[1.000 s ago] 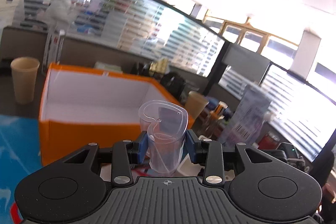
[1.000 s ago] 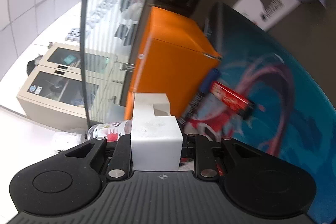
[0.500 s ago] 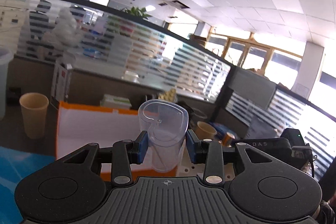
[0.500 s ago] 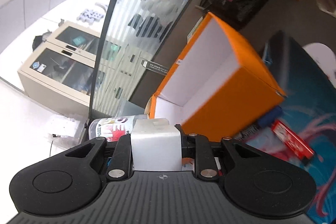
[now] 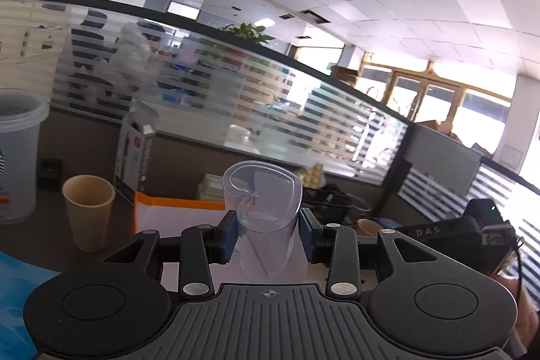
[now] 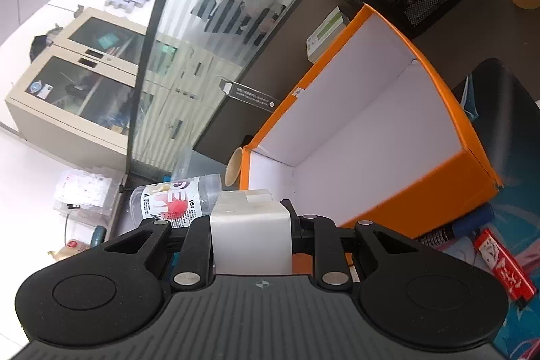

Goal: Organize rigid objects
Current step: 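Carry the clear cup and white box with both grippers over the orange box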

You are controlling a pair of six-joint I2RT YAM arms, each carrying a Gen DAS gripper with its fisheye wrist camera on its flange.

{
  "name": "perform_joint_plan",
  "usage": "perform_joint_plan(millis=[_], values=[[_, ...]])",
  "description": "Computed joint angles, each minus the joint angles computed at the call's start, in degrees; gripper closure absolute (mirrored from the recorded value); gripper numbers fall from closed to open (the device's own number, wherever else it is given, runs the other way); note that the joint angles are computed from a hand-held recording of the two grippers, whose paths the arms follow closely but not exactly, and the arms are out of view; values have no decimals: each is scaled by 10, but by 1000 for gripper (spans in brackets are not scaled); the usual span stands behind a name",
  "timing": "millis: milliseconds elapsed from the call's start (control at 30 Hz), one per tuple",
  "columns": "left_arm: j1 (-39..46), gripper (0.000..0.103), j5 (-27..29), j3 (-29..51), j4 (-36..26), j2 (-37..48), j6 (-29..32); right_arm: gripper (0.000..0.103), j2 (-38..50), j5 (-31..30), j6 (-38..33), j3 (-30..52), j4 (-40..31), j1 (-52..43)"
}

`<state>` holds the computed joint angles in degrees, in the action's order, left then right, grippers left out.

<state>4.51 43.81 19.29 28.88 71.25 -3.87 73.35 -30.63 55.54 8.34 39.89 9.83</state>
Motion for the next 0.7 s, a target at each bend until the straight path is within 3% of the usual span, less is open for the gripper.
perform_joint_plan(millis=[233,567,700], values=[[-33,67,-62,23,15,47,12,84,44,32,-38,93,-96,5],[-79,67,-130,49,43,99,16,84,123,79,-51,158,-116,14],[-87,67,-144,51,56,115,18,84,112,135,-79,177,-154,34]])
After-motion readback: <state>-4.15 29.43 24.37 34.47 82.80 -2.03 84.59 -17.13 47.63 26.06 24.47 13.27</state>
